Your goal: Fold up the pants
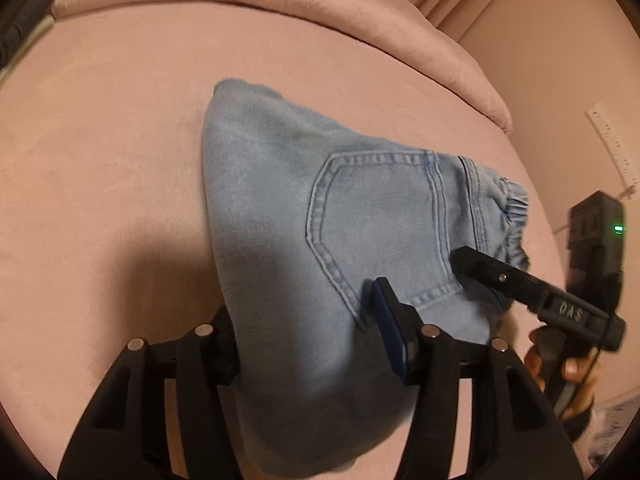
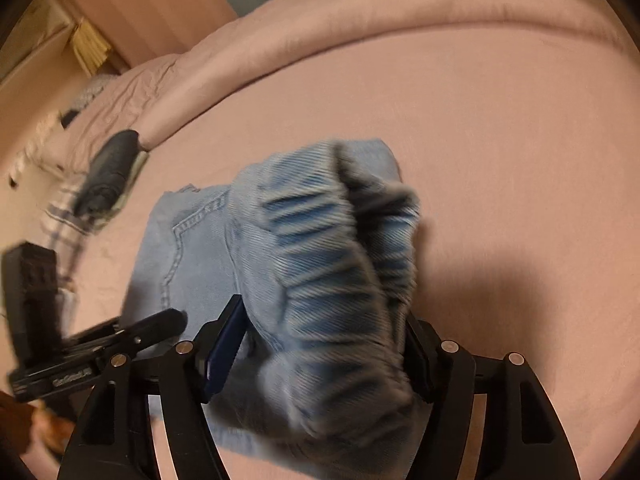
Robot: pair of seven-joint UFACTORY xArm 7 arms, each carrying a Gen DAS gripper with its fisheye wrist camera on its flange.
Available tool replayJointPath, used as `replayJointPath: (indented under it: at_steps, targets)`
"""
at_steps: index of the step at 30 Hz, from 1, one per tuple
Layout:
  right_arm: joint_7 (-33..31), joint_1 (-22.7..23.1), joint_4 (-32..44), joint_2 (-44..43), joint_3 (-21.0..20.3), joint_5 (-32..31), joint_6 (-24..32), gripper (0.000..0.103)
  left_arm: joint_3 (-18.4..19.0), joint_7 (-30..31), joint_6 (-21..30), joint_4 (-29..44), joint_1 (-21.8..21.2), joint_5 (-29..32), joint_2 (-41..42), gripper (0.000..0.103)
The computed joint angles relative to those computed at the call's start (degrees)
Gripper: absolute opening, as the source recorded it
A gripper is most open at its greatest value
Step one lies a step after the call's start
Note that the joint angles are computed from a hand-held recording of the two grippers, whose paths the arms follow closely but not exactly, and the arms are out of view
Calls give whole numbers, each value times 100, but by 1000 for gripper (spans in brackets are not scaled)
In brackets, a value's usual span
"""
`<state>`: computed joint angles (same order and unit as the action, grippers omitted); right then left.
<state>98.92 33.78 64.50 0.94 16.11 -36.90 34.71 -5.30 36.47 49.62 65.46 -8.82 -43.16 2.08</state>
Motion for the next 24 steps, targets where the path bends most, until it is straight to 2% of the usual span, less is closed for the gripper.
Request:
replayJointPath:
  at_steps: [3, 5, 9, 12, 14, 18, 20, 21, 23, 24]
  targets:
    - [-309, -107, -541, -326, -29, 616, -758, 70, 108, 159, 744, 257, 202, -380, 206, 60]
    - [-751, -150, -685, -405, -1, 1124, -967, 70, 149, 124, 1282, 517, 365, -597, 440, 62]
    - [-1234, -262, -805, -381, 23, 1791, -1365, 76, 80, 56, 1716, 757, 538, -740, 659, 65]
    - [-1003, -362, -726, -182, 36, 1383, -1666, 78, -5, 109, 1691, 811, 513, -701, 709, 67]
    - [-418, -374, -643, -63, -4, 719, -1775, 78, -34, 122, 1774, 899, 540, -826, 809, 70]
    - [523, -323, -565, 14, -138, -226, -1872, 78, -79, -107, 1791, 995, 575, -966, 926, 70]
    - [677, -246, -409, 68, -133, -450, -1595, 77, -103, -44, 1553, 792, 531, -945, 742, 68]
    - [682, -194, -319, 91, -119, -508, -1395, 73, -105, 24, 1383, 647, 492, -900, 606, 66]
    - [652, -77, -146, 112, -84, -605, -954, 65, -88, -15, 1125, 522, 407, -762, 478, 53]
    - [662, -50, -144, 77, -88, -665, -862, 62, -76, -23, 1058, 473, 387, -749, 430, 51]
